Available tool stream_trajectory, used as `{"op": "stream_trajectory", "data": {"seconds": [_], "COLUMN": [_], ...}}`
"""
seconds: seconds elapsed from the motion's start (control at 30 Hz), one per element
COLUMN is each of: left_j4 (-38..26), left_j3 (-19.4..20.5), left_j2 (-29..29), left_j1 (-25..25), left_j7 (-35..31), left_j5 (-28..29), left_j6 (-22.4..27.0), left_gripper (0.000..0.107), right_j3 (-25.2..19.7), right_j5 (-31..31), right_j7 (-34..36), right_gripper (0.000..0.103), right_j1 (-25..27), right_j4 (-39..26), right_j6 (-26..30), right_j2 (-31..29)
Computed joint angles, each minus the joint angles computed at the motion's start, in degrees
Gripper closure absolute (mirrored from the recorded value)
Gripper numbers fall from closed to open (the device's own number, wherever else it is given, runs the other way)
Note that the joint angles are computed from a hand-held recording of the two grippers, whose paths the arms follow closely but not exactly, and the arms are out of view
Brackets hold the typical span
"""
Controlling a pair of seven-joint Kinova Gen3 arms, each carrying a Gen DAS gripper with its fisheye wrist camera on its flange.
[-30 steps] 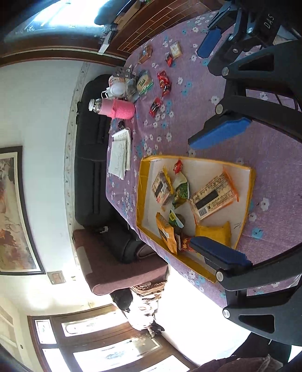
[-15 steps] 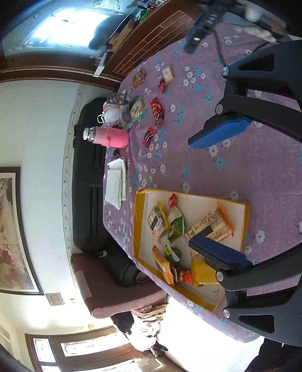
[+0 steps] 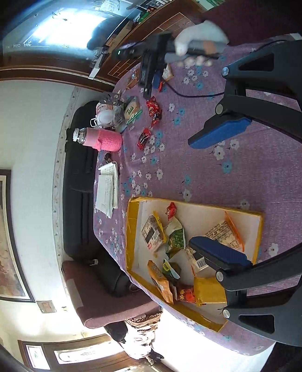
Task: Organize snacks
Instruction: 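Move both tools over the small red candies on the table, then grasp a red candy with right tool while left tool grasps another red candy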
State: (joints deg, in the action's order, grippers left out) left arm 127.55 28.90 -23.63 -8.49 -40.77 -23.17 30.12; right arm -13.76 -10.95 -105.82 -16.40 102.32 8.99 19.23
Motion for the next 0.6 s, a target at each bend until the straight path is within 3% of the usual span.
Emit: {"op": "stream_trajectory", "data": {"seconds": [0.17, 0.2, 0.23, 0.33, 0.43, 0.6], "left_j4": [-0.7, -0.9, -1.1, -2.2, -4.3, -11.7], "left_j3": [-1.1, -1.3, -1.8, -5.7, -8.6, -15.7], "left_j2": [2.7, 3.2, 4.1, 7.2, 11.3, 21.7], "left_j1": [0.3, 0.5, 1.1, 5.3, 8.6, 14.9], "left_j7": [-0.9, -1.0, -1.4, -5.2, -8.4, -15.3], "left_j5": [-0.7, -0.8, -0.9, 0.2, 1.5, 6.9], "left_j6": [-1.3, -1.7, -2.2, -4.4, -7.0, -10.0], "left_gripper": [0.029, 0.029, 0.03, 0.03, 0.03, 0.03], "right_j3": [8.3, 7.9, 8.5, 12.3, 7.4, -5.9], "right_j5": [3.4, 3.6, 4.6, 11.1, 16.5, 15.0], "right_j7": [-6.2, -6.1, -6.9, -12.9, -17.7, -18.6], "right_gripper": [0.046, 0.053, 0.082, 0.087, 0.087, 0.087], "right_j1": [-7.5, -7.2, -8.0, -12.5, -8.7, 3.9], "right_j4": [-10.4, -11.7, -13.0, -11.0, -4.1, 7.3], "right_j6": [6.3, 7.0, 8.4, 6.9, 0.0, -11.7], "right_j2": [7.7, 8.7, 9.5, 8.7, 5.1, 0.3]}}
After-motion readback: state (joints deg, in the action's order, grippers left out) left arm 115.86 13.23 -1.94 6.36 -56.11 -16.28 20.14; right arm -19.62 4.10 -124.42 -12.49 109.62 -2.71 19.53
